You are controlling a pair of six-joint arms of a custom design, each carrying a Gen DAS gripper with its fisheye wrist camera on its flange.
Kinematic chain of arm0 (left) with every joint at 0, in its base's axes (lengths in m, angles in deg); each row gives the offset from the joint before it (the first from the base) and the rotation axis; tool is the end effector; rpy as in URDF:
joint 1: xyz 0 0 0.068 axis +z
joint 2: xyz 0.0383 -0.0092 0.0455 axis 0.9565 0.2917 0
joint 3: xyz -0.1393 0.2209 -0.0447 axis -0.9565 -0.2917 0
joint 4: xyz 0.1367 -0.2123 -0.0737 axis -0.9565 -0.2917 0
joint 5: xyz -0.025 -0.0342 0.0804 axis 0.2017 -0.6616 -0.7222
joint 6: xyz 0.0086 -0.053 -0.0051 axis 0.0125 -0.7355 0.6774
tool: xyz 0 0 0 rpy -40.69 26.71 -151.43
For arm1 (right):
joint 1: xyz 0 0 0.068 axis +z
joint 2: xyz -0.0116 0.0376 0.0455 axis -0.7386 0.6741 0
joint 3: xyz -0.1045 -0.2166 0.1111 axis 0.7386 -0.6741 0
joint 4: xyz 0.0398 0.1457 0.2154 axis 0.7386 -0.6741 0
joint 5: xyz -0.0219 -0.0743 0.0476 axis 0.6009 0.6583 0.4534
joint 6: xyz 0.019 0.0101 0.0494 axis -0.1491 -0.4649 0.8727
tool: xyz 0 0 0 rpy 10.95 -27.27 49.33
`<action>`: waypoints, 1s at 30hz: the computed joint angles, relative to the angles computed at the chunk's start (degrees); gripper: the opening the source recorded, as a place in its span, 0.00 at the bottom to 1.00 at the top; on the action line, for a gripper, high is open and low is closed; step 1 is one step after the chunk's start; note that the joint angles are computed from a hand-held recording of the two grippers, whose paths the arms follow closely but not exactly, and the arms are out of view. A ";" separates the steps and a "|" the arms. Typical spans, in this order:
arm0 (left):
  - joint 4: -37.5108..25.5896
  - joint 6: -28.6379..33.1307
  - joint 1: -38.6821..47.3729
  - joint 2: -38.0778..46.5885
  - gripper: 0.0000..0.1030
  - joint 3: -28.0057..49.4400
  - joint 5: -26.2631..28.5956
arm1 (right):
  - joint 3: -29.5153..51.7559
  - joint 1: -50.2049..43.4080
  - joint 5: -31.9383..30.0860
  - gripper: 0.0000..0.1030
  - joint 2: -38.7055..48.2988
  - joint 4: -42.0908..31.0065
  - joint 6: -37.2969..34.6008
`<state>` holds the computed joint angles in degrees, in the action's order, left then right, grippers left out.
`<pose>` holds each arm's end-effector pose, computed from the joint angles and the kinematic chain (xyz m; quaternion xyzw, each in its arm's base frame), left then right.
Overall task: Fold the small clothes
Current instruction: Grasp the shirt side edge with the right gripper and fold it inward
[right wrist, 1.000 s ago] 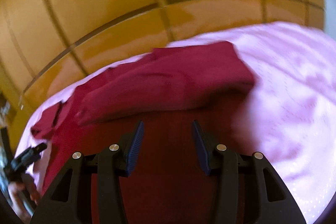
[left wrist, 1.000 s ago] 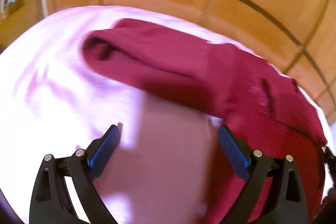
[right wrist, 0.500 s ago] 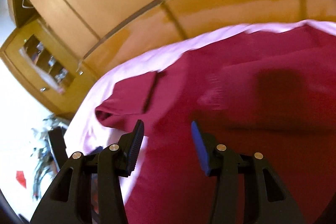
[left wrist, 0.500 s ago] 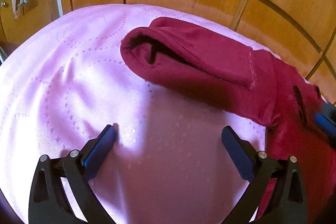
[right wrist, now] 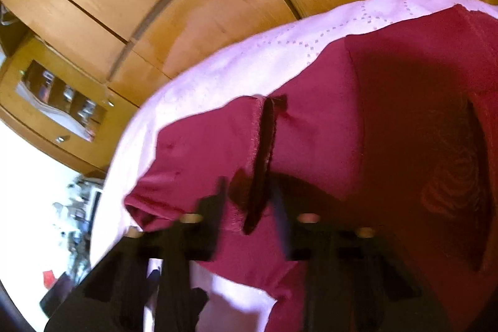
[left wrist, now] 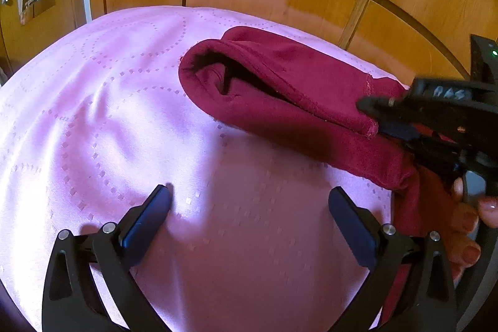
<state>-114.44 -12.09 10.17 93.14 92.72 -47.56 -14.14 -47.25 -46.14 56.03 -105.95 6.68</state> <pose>0.1394 -0.2262 0.1947 -0.1528 0.9274 -0.0378 0.3395 0.2844 0.0219 0.2246 -0.0152 0.9241 0.3034 0.2319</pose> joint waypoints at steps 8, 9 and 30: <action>-4.88 0.73 0.70 5.58 0.98 5.65 0.49 | -0.70 -6.44 -5.05 0.05 -5.76 -4.74 -5.37; -4.76 0.74 0.72 5.46 0.98 5.54 0.50 | -0.46 -7.78 -5.99 0.05 -6.62 -5.90 -6.52; -7.01 -0.01 0.22 6.39 0.98 7.09 0.29 | 13.67 -38.42 -17.79 0.23 0.53 -30.39 -36.84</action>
<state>-121.45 -12.10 10.38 99.53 99.81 -47.26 -0.47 -85.67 -63.93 56.56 -136.34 -30.16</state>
